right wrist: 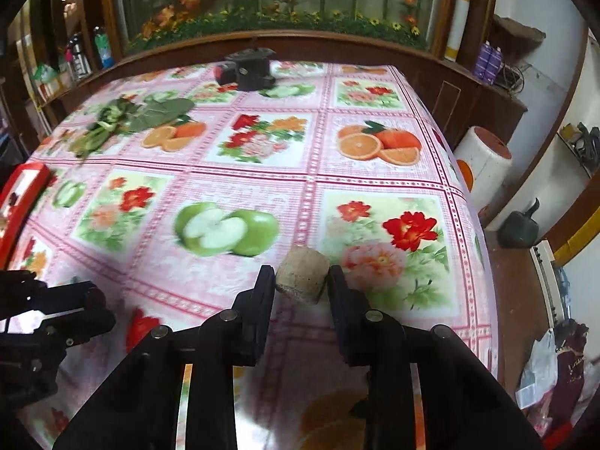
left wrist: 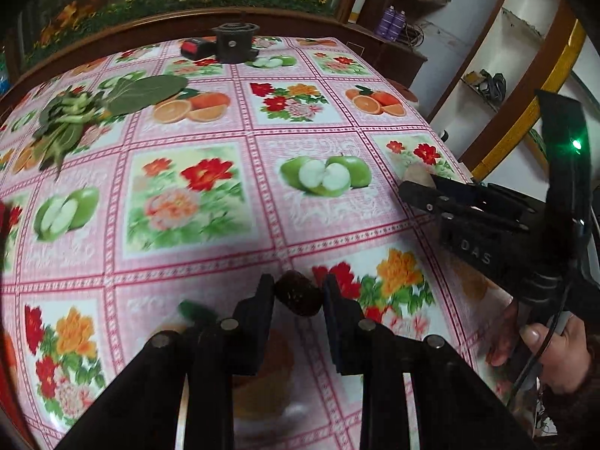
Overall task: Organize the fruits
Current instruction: 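Grasp the last date with the left tool while the right tool grasps a beige chunk, then carry the date and beige chunk into the tray and open both tools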
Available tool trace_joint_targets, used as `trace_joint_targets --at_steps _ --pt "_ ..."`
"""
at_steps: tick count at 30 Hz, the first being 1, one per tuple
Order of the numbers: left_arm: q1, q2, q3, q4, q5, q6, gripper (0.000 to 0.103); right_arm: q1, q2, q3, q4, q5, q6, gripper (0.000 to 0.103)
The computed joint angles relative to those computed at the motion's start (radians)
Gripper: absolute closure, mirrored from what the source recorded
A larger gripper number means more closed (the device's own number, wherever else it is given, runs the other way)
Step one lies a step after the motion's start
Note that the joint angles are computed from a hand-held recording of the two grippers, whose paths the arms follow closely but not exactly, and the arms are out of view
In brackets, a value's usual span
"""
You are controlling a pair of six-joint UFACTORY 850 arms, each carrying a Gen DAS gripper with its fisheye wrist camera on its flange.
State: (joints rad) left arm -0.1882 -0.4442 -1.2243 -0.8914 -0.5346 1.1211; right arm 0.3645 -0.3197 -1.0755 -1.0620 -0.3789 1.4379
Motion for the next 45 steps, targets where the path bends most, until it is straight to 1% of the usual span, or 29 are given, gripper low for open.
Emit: trace_joint_targets --at_steps 5,8,10,11,13,17,19,22,26,29,34,36,39,42,45 --pt "0.039 0.043 0.059 -0.01 0.002 0.057 0.074 0.056 0.053 0.038 -0.043 0.016 0.086 0.074" --pt "0.069 0.068 0.096 -0.017 -0.006 0.084 0.074 0.091 0.069 0.045 -0.021 0.029 0.108 0.074" --pt "0.094 0.089 0.122 -0.019 -0.013 0.096 0.074 0.118 0.068 0.038 0.013 0.028 0.089 0.074" --pt "0.106 0.101 0.136 -0.022 -0.013 0.107 0.074 0.144 0.068 0.037 0.011 0.019 0.101 0.074" --pt "0.131 0.129 0.17 -0.015 0.002 0.118 0.074 0.184 0.058 0.029 0.025 0.014 0.104 0.074" --pt "0.197 0.166 0.208 -0.017 -0.027 0.142 0.074 0.259 0.014 -0.015 0.075 0.01 0.084 0.074" --pt "0.234 0.177 0.217 -0.016 -0.045 0.154 0.074 0.286 -0.017 -0.051 0.123 0.017 0.045 0.074" --pt "0.284 0.186 0.217 -0.012 -0.05 0.178 0.074 0.319 -0.063 -0.112 0.156 0.012 0.002 0.074" --pt "0.357 0.177 0.189 -0.012 -0.071 0.178 0.074 0.35 -0.138 -0.229 0.22 0.011 -0.085 0.074" --pt "0.407 0.164 0.159 -0.006 -0.07 0.179 0.074 0.363 -0.194 -0.321 0.29 0.007 -0.172 0.074" --pt "0.476 0.108 0.061 0.031 -0.065 0.145 0.074 0.365 -0.296 -0.491 0.426 -0.011 -0.337 0.074" --pt "0.496 0.076 0.01 0.055 -0.051 0.124 0.074 0.36 -0.352 -0.586 0.506 -0.031 -0.424 0.074" --pt "0.511 0.019 -0.076 0.106 -0.038 0.07 0.074 0.35 -0.425 -0.707 0.58 -0.059 -0.504 0.074" --pt "0.515 -0.043 -0.167 0.156 -0.029 0.016 0.074 0.339 -0.51 -0.85 0.639 -0.107 -0.568 0.074" --pt "0.511 -0.104 -0.253 0.187 -0.038 -0.031 0.074 0.329 -0.603 -1.008 0.674 -0.167 -0.625 0.074"
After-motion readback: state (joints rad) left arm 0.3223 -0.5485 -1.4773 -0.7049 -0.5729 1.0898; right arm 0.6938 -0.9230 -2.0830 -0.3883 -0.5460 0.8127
